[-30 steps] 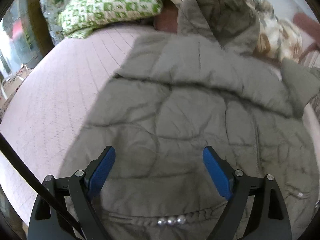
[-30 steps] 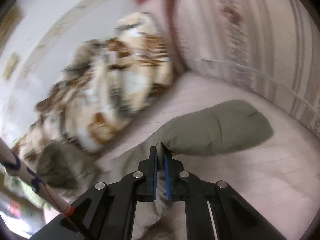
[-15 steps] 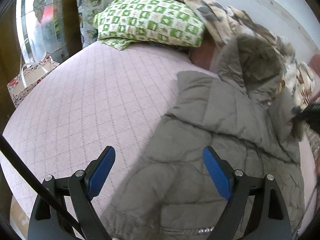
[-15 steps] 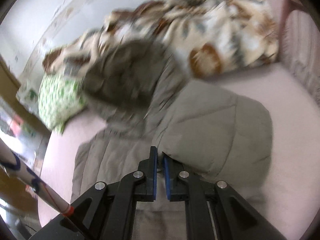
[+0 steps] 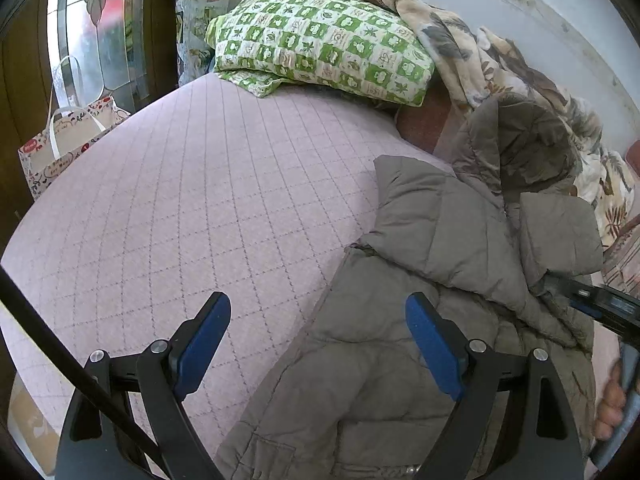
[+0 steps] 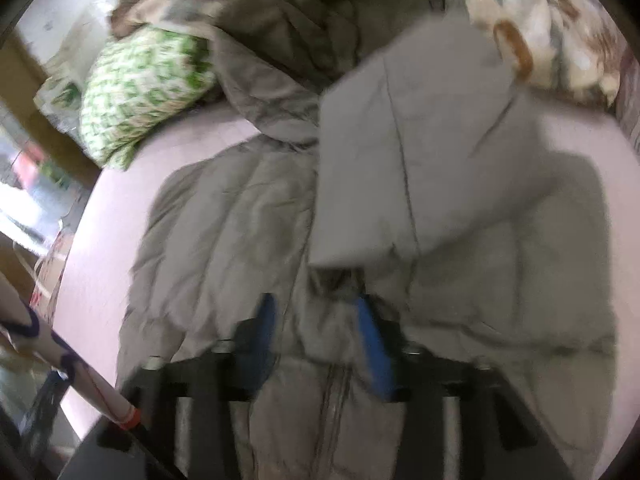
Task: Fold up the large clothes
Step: 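Carry the sleeve across the jacket body and open the right gripper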
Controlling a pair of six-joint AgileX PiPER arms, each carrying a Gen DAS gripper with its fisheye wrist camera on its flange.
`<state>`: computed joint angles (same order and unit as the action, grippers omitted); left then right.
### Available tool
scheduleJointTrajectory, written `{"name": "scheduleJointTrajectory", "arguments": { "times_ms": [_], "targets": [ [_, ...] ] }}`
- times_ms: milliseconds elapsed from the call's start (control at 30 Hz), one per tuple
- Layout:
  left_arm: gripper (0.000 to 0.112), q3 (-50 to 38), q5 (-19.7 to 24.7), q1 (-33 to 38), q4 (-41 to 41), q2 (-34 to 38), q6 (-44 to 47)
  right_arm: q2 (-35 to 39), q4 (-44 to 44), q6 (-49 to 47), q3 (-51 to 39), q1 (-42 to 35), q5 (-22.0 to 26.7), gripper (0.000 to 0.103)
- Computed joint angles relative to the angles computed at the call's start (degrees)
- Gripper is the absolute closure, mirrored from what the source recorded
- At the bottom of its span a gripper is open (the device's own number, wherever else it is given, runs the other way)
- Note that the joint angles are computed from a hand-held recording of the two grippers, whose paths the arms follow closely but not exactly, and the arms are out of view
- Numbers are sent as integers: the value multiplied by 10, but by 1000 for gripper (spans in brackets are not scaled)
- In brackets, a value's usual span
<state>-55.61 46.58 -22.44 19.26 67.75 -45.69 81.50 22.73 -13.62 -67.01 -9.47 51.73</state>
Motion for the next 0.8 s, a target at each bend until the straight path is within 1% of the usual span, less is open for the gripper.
{"name": "scheduleJointTrajectory", "arguments": {
  "times_ms": [67, 133, 200, 233, 267, 300, 333, 367, 400, 433, 467, 500, 567, 600, 700, 800],
  "targets": [
    [24, 2, -3, 4, -9, -1, 8, -35, 28, -41, 6, -32, 24, 47],
    [24, 2, -4, 9, -17, -1, 17, -68, 52, -68, 10, -85, 33, 47],
    [24, 2, -5, 14, -23, -1, 21, -83, 37, -43, 8, -115, 4, 49],
    [24, 2, -6, 18, -26, -1, 23, -89, 11, -6, 12, -131, -27, 55],
    [24, 3, -8, 22, -30, -1, 25, -90, -15, 32, 13, -136, -48, 58],
    [24, 4, -9, 24, -32, -1, 27, -76, -49, 83, 8, -144, -73, 62],
    [24, 3, -11, 29, -38, 2, 33, -45, -85, 134, -8, -149, -81, 68],
    [24, 0, -12, 32, -44, 7, 40, -16, -98, 161, -22, -150, -79, 72],
    [24, -2, -13, 35, -51, 14, 51, 15, -88, 166, -41, -155, -69, 75],
    [24, -5, -12, 38, -59, 20, 63, 51, -58, 156, -62, -159, -53, 76],
    [24, -8, -11, 41, -66, 27, 75, 70, -36, 149, -72, -159, -45, 77],
    [24, -13, -11, 46, -78, 35, 92, 85, -16, 147, -79, -148, -44, 77],
    [24, -17, -16, 61, -100, 43, 116, 98, 6, 136, -86, -107, -54, 78],
    [24, -19, -19, 71, -110, 46, 126, 108, 20, 117, -96, -77, -51, 78],
    [24, -19, -28, 93, -134, 48, 146, 140, 29, 86, -127, 8, -42, 78],
    [24, -18, -39, 124, -191, 48, 194, 192, 16, 73, -159, 81, -21, 78]
  ]
}}
